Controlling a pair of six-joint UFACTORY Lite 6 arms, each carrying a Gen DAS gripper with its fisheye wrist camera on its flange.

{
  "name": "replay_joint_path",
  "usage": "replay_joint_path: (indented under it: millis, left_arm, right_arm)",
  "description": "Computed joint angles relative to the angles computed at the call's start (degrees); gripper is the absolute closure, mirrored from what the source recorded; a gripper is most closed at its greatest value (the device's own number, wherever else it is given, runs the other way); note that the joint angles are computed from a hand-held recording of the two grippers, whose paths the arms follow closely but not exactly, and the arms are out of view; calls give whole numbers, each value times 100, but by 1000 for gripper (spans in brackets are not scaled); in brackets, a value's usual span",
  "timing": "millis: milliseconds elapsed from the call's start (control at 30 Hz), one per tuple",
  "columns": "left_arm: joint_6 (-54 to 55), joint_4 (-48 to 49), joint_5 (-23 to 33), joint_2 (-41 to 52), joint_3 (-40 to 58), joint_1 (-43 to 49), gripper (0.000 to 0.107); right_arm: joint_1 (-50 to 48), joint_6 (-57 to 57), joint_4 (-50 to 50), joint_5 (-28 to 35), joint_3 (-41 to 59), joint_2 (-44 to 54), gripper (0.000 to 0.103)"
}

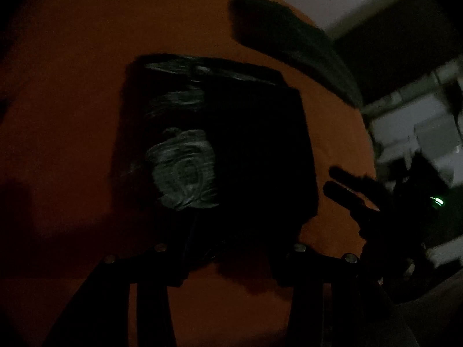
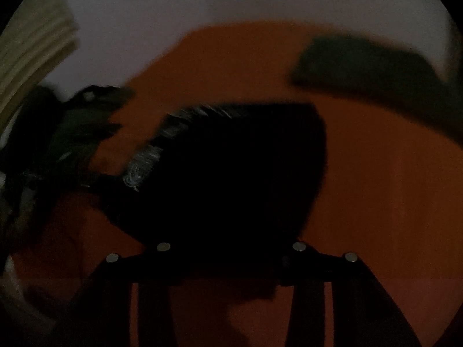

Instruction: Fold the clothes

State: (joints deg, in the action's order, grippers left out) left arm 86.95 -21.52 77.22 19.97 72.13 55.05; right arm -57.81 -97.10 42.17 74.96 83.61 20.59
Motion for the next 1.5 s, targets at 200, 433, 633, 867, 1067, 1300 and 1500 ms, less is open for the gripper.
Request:
replay_joint_path:
  millis: [200, 433, 633, 867, 1067, 1300, 1500]
  left_arm:
    - [-690, -329, -413, 169, 346, 74, 63]
    - [215, -598, 239, -422, 208, 23, 63]
    - [-93, -321, -1619, -231, -791, -494, 63]
    - [22, -838, -918, -412, -401, -573, 63]
    - [297, -833, -1768, -702, -934, -860, 63]
    - [-51, -877, -1648, -199, -253, -1054, 63]
    - [-188, -952, -1343, 53, 158, -928, 63]
  right_arm:
    - [748, 11, -410, -1638, -1152, -96, 68]
    - [466, -100, 72, -696, -447, 276, 70]
    - [619, 58, -107, -761, -158, 625, 72]
    - [881, 71, 288, -603, 402, 897, 73]
    - [1398, 1272, -389, -962, 975, 1550, 80]
    - [1654, 1684, -63, -624, 2278, 2088, 80]
    - [2205, 2852, -786, -466, 3498, 3134, 80]
